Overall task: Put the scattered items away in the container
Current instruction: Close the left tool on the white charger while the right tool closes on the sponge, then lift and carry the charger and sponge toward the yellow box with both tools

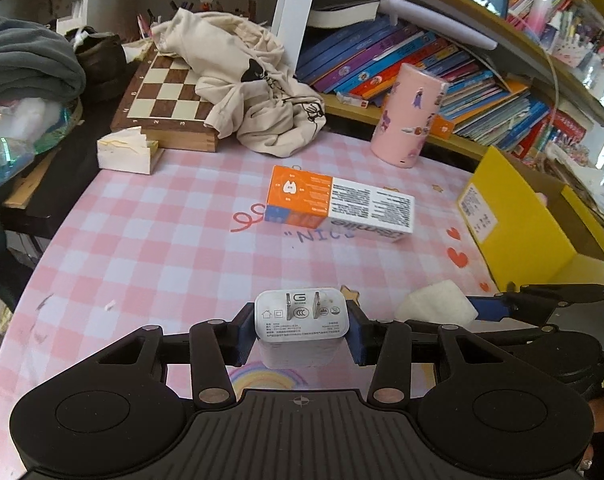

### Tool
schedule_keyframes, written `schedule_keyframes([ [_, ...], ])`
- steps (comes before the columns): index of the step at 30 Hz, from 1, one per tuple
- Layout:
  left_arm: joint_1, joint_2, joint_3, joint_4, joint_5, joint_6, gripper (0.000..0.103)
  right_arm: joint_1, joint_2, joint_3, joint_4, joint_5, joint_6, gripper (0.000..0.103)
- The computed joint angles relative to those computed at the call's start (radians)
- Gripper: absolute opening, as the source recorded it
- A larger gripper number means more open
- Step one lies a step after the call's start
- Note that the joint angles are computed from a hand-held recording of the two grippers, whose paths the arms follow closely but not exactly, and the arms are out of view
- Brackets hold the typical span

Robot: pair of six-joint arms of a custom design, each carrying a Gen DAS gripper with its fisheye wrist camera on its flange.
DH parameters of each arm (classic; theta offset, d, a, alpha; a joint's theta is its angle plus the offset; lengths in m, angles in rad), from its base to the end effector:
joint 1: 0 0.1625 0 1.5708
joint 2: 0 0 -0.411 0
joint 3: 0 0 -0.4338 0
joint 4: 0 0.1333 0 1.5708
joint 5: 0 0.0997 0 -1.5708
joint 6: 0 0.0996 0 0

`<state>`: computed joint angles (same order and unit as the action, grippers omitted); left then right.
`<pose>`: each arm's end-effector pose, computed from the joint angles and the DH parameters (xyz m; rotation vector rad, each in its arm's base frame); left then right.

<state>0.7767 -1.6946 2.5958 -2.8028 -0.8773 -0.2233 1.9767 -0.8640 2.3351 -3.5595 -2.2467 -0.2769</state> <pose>-0.1028 -0.3772 0.1902 0.5746 2.5089 -0.8267 0.2370 -0.3718 0.0252 0.5970 -2.3516 0.6929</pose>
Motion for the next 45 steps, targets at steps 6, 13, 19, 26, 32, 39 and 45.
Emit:
schedule_keyframes([
  [6,-0.065,-0.167,0.061,0.128,0.008,-0.04,0.044,0.068,-0.007,0.047,-0.028,-0.038,0.068,0.048],
  [13,-0.148,-0.375,0.111,0.31,0.018,-0.091,0.044,0.143,-0.028,0.088,-0.019,-0.07,0.158,0.048],
  [19,-0.218,-0.534,0.136,0.47,0.031,-0.147,0.044,0.2,-0.05,0.124,0.002,-0.091,0.239,0.048],
  [26,-0.288,-0.673,0.155,0.623,0.052,-0.203,0.044,0.25,-0.05,0.142,-0.005,-0.117,0.281,0.048],
  [32,-0.353,-0.788,0.168,0.769,0.063,-0.267,0.044,0.283,-0.047,0.158,-0.012,-0.133,0.307,0.048],
  [39,-0.425,-0.902,0.179,0.907,0.058,-0.322,0.044,0.326,-0.055,0.186,-0.016,-0.18,0.374,0.048],
  [45,-0.453,-0.935,0.193,0.912,0.015,-0.31,0.044,0.37,-0.083,0.218,0.017,-0.24,0.449,0.048],
])
